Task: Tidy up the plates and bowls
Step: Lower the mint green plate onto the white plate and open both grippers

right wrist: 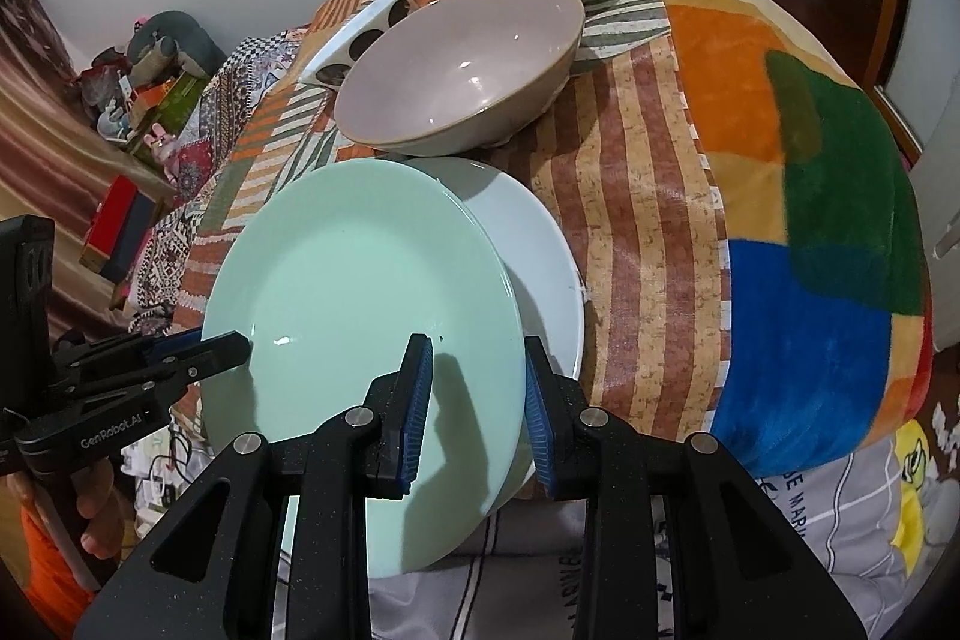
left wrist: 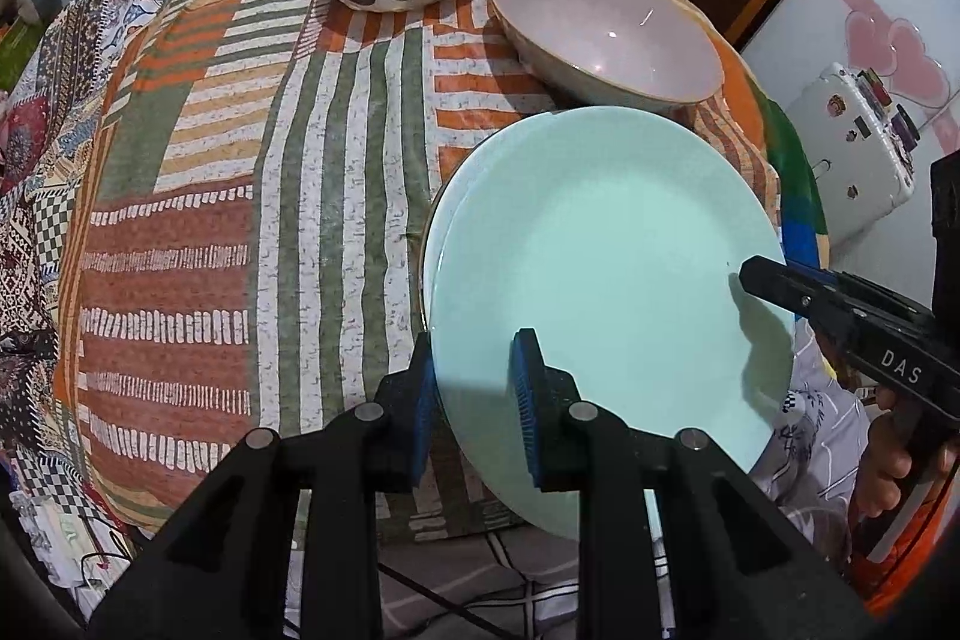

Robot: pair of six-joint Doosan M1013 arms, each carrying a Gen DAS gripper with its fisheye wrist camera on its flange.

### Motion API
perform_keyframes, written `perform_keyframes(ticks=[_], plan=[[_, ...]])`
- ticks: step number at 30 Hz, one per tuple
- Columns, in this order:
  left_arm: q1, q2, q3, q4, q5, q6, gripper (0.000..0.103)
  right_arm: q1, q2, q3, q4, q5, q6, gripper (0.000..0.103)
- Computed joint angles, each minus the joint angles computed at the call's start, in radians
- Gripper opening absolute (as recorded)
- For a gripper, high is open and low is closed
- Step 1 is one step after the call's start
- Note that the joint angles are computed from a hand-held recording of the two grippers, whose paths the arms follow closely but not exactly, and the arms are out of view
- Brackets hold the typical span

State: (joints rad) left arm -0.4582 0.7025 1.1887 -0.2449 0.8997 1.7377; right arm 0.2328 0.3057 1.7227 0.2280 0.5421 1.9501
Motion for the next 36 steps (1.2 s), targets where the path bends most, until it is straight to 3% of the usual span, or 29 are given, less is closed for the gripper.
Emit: perform_keyframes(ticks=[18, 31, 36], plan=[[-0.022, 0.056, -0.073, 0.131, 0.022, -0.066, 0.025, -0.006, 0.011, -0.014, 0.011, 0.018, -0.005, 0.029], [-0.024, 0.06, -0.078, 0.126, 0.009, -0.069, 0.028, -0.01, 0.018, -0.028, 0.004, 0.022, 0.0, 0.029], [-0.018, 0.062, -0.089, 0.102, 0.018, -0.059, 0.028, -0.004, 0.002, -0.017, -0.122, -0.003, 0.107, 0.028]])
